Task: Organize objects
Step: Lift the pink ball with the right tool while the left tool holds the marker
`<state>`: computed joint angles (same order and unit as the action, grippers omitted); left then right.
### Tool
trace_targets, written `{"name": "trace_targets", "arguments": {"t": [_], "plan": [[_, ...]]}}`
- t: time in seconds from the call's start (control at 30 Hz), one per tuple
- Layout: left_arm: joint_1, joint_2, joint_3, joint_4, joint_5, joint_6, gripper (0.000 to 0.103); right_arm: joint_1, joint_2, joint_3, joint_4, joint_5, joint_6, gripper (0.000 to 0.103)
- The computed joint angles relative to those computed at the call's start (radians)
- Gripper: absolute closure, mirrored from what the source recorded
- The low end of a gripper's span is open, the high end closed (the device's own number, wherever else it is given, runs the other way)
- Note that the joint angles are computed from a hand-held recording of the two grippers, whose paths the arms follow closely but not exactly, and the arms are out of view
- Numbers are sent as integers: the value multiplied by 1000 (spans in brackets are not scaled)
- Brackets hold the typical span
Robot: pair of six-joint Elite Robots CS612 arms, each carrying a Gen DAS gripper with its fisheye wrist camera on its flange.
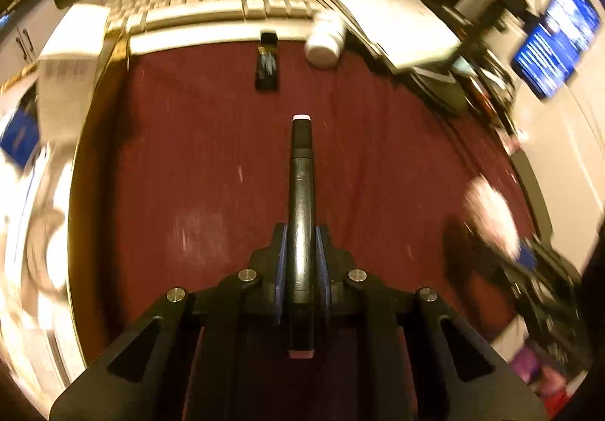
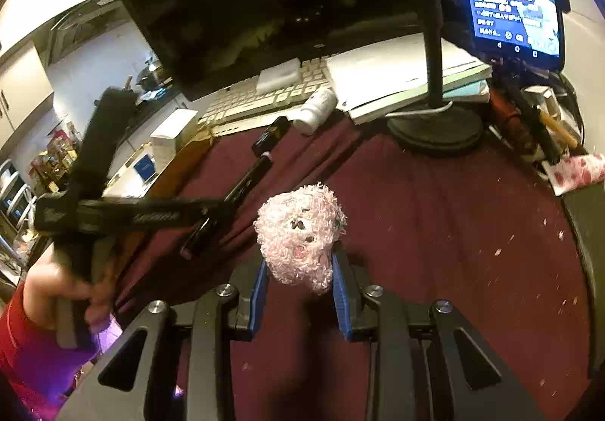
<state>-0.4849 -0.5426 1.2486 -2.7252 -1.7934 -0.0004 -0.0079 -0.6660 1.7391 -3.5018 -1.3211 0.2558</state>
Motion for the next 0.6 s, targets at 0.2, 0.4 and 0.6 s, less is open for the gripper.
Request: {"name": "trace_targets", "arguments": {"t": [0.2,0.4,0.6], "plan": [[-9,-14,35,-33,17,30,89,6,11,2,6,18,5,73],[-16,16,-25,-12,3,47,77,6,15,-3,23,12,13,73],[-16,23,-24,-43,-7,53,87,8,8,8,16,-7,20,73]]}}
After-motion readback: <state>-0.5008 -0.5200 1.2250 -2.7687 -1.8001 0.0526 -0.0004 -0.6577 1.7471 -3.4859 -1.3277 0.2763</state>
